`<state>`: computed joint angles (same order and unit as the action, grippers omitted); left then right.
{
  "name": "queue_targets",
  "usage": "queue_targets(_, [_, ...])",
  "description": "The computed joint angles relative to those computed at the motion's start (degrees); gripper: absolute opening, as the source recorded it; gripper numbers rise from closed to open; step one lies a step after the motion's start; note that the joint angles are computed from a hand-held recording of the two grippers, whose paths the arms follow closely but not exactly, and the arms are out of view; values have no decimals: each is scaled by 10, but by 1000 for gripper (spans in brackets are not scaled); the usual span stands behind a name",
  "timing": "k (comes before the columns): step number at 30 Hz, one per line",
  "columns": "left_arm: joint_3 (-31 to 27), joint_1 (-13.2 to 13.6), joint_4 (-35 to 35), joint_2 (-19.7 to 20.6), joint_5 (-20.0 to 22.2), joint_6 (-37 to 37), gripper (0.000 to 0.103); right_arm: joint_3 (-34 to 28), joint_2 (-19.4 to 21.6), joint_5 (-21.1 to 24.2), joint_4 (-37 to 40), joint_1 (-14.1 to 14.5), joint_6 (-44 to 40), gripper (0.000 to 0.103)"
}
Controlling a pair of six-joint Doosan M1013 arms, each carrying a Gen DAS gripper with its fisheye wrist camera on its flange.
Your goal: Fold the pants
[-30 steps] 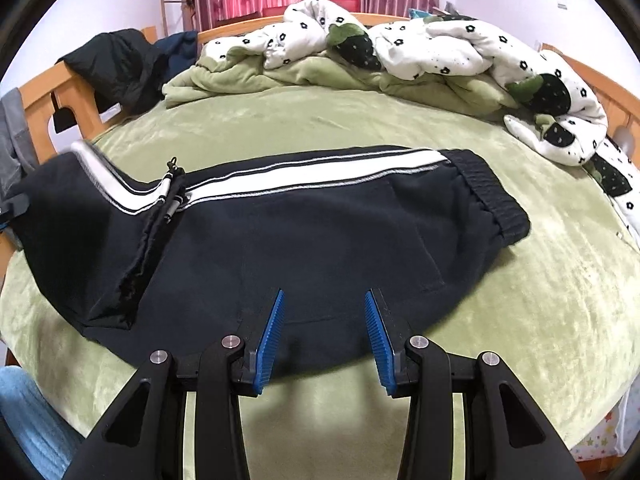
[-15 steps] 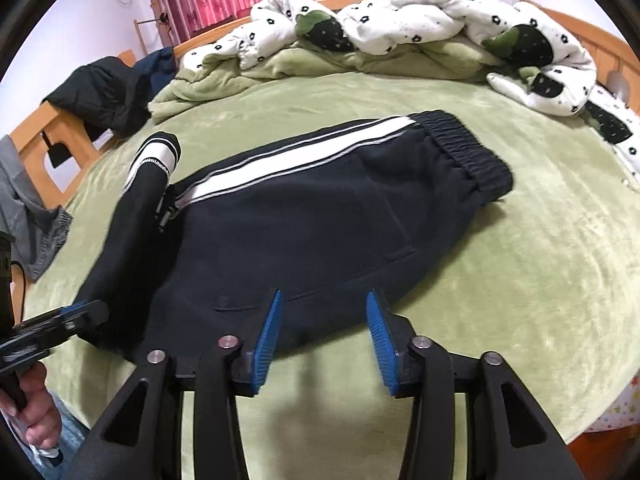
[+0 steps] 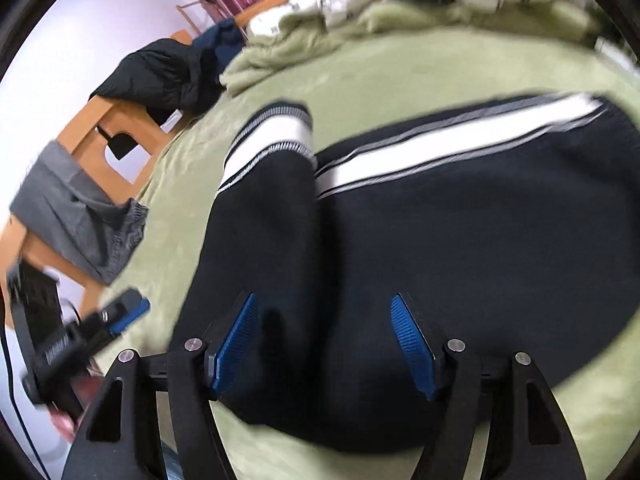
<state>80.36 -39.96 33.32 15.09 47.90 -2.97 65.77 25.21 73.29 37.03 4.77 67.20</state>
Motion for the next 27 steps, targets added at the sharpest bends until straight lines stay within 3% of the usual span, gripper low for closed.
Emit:
queue_targets(1, [1,1,3,-1,1,-1,56,-8,10,1,-12,9,12,67])
queue_targets(3, [1,0,15,-1,10,-7,56,-11,19,9,-5,16,-2,35])
queue_targets(4, [2,0,19,-1,14,-7,56,-11,18,9,-1,17,-19,13])
queue_targets(5, [-1,-1,21,2,20,-2,56,-5,11,-8,1,18,-37,11])
queue_targets(7, [-14,-2,18,12,35,19,56,10,-10,-51,31,10,-122,10])
queue_targets(9, [-26,-3,10,21,52,47,56,2,-16,-63,39,3,-163,10])
queue_targets(13, [-51,-11,11,38,80,97,56,-16,-22,-121,5,-15,-226,10])
queue_targets(15, [-60,-13,2,45,74,124,56,-28,-20,-148,-12,-29,-246,10])
queue_targets(18, [-66,-14,-27,51,51,169,56,-53,-12,-185,-35,-55,-227,10])
queue_targets(21, [-77,-16,-45,60,53,210,56,-89,14,-171,-79,-86,-157,10])
queue_targets(25, [-85,-18,-91,69,19,260,56,-114,62,-139,-207,-97,-44,10])
queue_targets(26, [-88,-20,-105,72,8,278,56,-107,64,-142,-192,-100,-52,10])
queue_targets(27, [-92,-22,-115,76,1,296,56,-85,54,-172,-156,-107,-80,11])
